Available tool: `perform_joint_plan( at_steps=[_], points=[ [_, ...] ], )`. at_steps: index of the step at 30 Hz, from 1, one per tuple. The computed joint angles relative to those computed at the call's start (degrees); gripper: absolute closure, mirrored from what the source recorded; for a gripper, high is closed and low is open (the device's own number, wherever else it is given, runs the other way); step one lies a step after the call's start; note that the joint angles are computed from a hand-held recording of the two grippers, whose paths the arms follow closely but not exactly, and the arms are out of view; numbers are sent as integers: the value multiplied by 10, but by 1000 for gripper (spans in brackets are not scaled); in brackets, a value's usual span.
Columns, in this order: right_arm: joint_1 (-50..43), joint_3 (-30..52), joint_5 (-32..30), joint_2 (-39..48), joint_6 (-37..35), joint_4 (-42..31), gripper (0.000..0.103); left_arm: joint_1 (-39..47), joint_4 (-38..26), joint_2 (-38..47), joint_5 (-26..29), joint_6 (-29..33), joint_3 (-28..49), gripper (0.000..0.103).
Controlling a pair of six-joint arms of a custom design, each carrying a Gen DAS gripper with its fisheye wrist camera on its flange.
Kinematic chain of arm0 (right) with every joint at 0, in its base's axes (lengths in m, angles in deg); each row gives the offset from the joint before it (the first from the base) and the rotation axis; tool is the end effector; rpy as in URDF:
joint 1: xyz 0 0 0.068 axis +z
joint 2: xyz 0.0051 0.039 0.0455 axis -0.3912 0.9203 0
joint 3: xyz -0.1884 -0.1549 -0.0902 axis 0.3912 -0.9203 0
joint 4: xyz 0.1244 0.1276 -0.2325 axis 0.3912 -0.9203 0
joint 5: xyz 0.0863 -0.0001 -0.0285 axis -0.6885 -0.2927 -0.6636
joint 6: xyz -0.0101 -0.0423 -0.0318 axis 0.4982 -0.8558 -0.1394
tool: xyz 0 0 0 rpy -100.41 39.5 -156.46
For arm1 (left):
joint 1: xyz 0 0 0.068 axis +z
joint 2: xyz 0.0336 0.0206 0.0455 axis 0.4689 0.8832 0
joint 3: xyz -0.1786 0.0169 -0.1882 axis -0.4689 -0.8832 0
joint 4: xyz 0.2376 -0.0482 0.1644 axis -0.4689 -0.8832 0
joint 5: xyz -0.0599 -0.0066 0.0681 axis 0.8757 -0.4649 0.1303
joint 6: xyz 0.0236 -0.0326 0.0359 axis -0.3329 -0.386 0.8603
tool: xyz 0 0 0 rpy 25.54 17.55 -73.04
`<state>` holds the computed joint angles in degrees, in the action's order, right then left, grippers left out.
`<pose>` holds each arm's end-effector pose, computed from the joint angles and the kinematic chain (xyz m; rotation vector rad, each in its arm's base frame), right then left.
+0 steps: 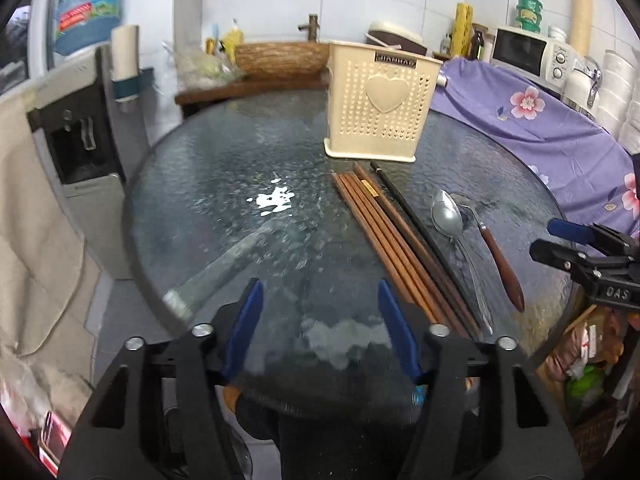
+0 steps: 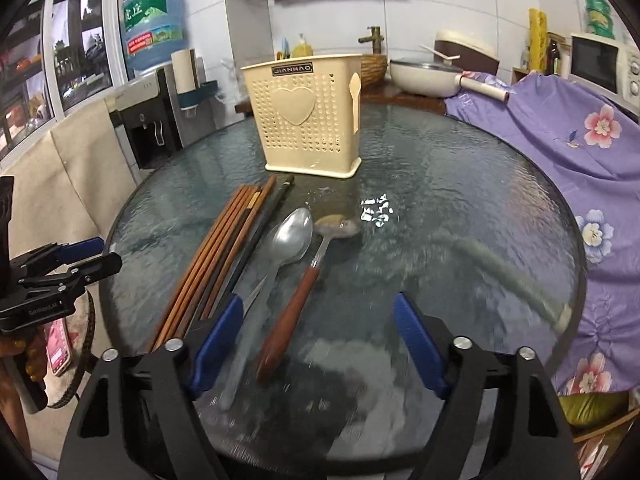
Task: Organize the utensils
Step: 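Grasp a wooden chopstick with the left tool while the right tool grasps a metal spoon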
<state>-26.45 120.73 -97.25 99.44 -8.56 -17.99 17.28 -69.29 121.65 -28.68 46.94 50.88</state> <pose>0.2832 -0.0060 0.1258 -0.2978 2.3041 0.2468 0.2546 -0.0487 0.1138 0.1424 2.3143 -0.1541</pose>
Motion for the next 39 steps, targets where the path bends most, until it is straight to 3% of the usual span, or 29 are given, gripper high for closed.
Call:
perform_joint_plan(
  at_steps=[7, 12, 23, 31, 39],
  points=[
    [21, 134, 22, 113, -15, -84, 39, 10, -33, 142, 31, 22, 132, 58],
    [34, 219, 51, 192, -11, -135, 45, 7, -51, 198, 33, 27, 192, 66],
    [40, 313, 72, 282, -3, -198, 52, 11, -76, 300, 38, 33, 290, 69],
    [46, 358, 77, 316, -5, -215, 53, 20, -103, 340, 70, 27, 344, 73],
    [52, 373, 81, 330, -13, -214, 54, 17, -144, 396, 65, 23, 425, 78]
  ],
)
